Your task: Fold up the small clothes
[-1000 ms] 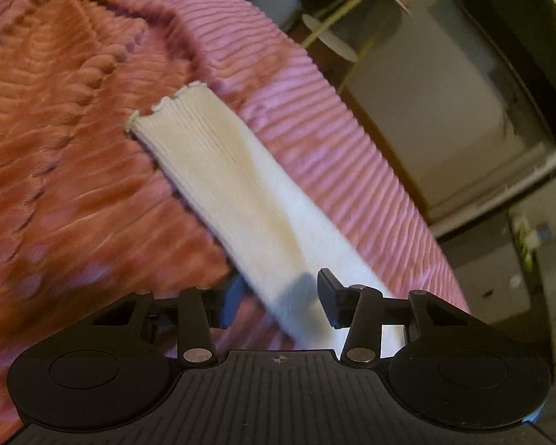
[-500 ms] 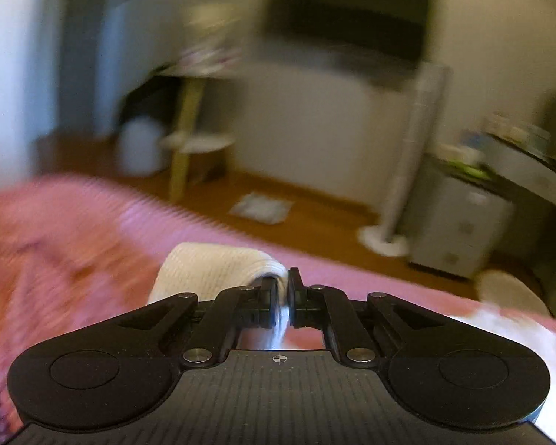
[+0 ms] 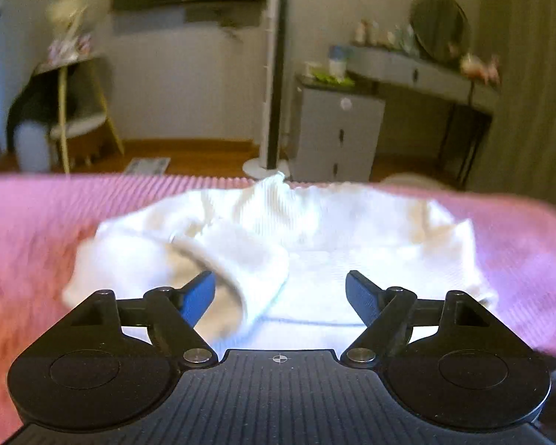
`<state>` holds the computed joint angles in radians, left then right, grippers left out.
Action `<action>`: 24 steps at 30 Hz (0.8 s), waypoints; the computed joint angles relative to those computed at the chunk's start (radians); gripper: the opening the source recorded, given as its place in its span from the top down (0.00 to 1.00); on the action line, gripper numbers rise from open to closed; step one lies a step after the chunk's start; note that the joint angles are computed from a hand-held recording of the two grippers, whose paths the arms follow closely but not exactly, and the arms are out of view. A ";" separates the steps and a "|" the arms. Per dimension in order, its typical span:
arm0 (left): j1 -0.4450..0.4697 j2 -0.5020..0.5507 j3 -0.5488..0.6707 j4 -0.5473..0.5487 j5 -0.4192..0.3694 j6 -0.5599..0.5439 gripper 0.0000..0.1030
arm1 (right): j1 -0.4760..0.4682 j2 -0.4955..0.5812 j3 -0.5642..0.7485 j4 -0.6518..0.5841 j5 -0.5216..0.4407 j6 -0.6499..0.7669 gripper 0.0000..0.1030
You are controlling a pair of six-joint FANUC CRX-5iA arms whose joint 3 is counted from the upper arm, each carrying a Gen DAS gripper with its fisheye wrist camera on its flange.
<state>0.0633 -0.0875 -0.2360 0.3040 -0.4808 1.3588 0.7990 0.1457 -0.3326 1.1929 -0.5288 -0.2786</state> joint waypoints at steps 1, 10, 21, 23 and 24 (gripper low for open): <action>0.008 -0.033 -0.022 -0.013 0.002 0.081 0.11 | -0.003 0.002 -0.002 0.008 0.010 -0.006 0.67; 0.083 -0.028 0.091 -0.434 -0.164 0.610 0.15 | 0.030 0.048 0.075 -0.029 0.044 0.137 0.67; 0.197 0.032 0.070 -0.321 -0.216 0.558 0.22 | 0.109 0.301 0.486 -0.266 -0.030 0.502 0.58; 0.199 0.041 0.062 -0.306 -0.204 0.530 0.22 | 0.122 0.360 0.578 -0.319 -0.090 0.561 0.58; 0.188 0.045 0.067 -0.329 -0.200 0.541 0.22 | 0.127 0.387 0.621 -0.350 -0.118 0.593 0.58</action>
